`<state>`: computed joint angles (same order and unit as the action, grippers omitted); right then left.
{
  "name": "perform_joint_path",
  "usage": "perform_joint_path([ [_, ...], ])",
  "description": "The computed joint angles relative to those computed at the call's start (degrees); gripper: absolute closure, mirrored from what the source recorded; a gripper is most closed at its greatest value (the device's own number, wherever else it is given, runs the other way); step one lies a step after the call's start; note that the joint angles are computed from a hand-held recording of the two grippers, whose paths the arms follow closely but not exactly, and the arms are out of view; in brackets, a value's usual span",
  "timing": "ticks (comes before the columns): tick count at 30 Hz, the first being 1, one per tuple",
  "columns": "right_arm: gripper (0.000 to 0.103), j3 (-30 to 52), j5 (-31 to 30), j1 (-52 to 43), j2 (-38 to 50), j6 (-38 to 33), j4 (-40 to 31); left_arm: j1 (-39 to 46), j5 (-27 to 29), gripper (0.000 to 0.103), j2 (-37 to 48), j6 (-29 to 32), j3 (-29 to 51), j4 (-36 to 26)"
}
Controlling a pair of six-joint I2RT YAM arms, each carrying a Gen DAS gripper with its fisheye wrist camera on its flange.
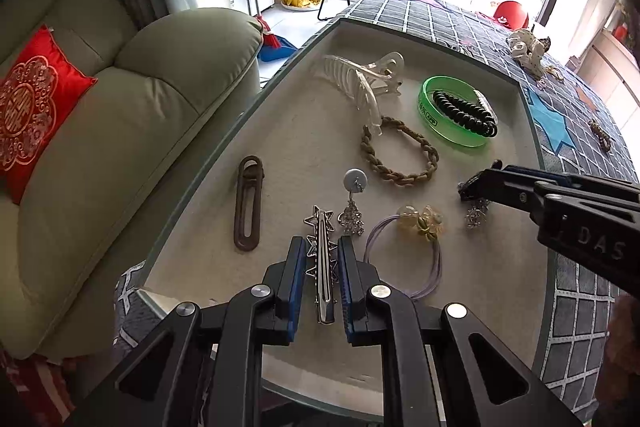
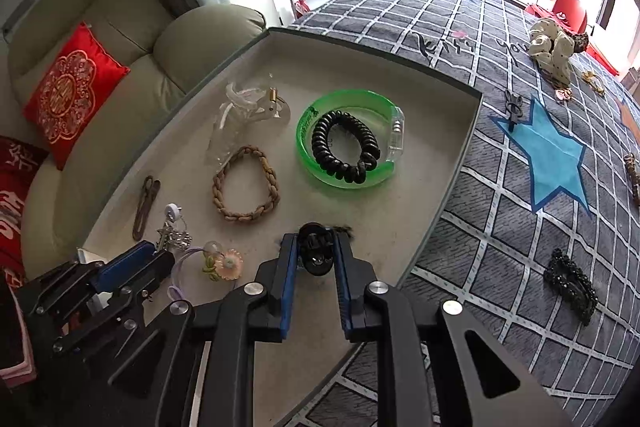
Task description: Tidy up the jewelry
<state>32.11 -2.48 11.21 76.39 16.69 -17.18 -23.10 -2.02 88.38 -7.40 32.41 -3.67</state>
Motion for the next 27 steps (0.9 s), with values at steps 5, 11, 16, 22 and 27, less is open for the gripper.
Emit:
perform_joint_path([
  [5, 0.054, -0.46, 0.07, -0.24, -4.48, 0.63, -1.84, -0.24, -0.76, 0.085, -1.75, -0.39, -0.46, -0.53],
  [11, 0.049, -1.04, -0.13, -1.71, -10.43, 1.05, -6.04, -0.47, -0.71, 0.085, -4.62, -0.57, -0.92, -1.85],
  [16, 0.043, -1.96, 0.61, -1.87, -16.90, 1.53, -10.48, -1.10, -0.71, 0.085, -8.06, -0.10, -1.54, -3.84],
  [22, 0.032, -3.01, 2.68, -0.15, -23.72, 3.29, -15.44, -1.32, -2.58, 0.000, -16.75, -2.53, -4.89, -4.86],
  [27, 0.023, -3.12, 5.97, 2.31, -27.85, 6.03, -19.66, -0.47, -2.13, 0.000, -21.91, -3.37, -5.49, -8.56],
])
